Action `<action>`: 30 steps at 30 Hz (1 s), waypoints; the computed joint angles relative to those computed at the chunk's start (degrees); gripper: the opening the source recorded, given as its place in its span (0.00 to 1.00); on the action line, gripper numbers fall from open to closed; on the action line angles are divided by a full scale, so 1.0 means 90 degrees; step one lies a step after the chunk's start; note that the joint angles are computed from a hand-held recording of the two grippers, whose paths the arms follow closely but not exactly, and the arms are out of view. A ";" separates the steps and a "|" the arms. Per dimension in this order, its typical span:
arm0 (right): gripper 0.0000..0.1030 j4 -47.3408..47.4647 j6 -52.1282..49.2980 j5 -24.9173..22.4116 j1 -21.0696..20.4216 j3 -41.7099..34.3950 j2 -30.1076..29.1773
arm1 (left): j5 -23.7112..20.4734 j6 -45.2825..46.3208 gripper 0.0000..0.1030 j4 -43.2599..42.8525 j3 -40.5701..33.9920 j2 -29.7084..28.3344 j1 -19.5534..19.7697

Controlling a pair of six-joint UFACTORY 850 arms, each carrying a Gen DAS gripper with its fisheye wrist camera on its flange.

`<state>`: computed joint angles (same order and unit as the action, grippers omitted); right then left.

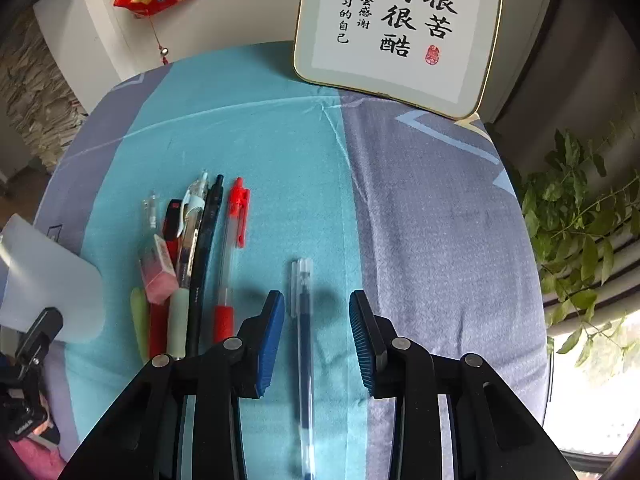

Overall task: Organize stationery
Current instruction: 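Lift the blue gel pen with the right tool toward the cup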

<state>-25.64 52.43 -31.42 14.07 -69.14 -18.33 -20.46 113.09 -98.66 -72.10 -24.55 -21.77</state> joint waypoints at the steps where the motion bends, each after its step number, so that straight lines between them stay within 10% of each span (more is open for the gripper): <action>1: 0.33 0.0045 -0.0074 -0.0057 -0.0020 -0.0101 -0.0090 | 0.0000 0.0000 0.73 0.0000 0.0000 0.0000 0.0000; 5: 0.30 0.0199 -0.0426 -0.0184 -0.0069 -0.0405 -0.0383 | -0.0001 -0.0001 0.73 0.0001 0.0001 0.0000 0.0000; 7: 0.13 0.0190 -0.0488 -0.0098 -0.0060 -0.0415 -0.0385 | -0.0007 0.0004 0.73 -0.0004 0.0007 0.0001 0.0002; 23: 0.12 -0.2571 0.2070 0.0048 0.1005 0.0325 0.1304 | -0.0024 -0.0021 0.73 0.0019 0.0009 0.0000 0.0006; 30: 0.13 -0.3764 0.3128 0.1104 0.1264 0.0210 0.1483 | -0.0026 -0.0017 0.73 0.0017 0.0011 0.0001 0.0009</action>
<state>-59.52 80.58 -21.48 25.44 -67.25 -4.98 -20.70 112.93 -98.51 -72.00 -24.54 -21.69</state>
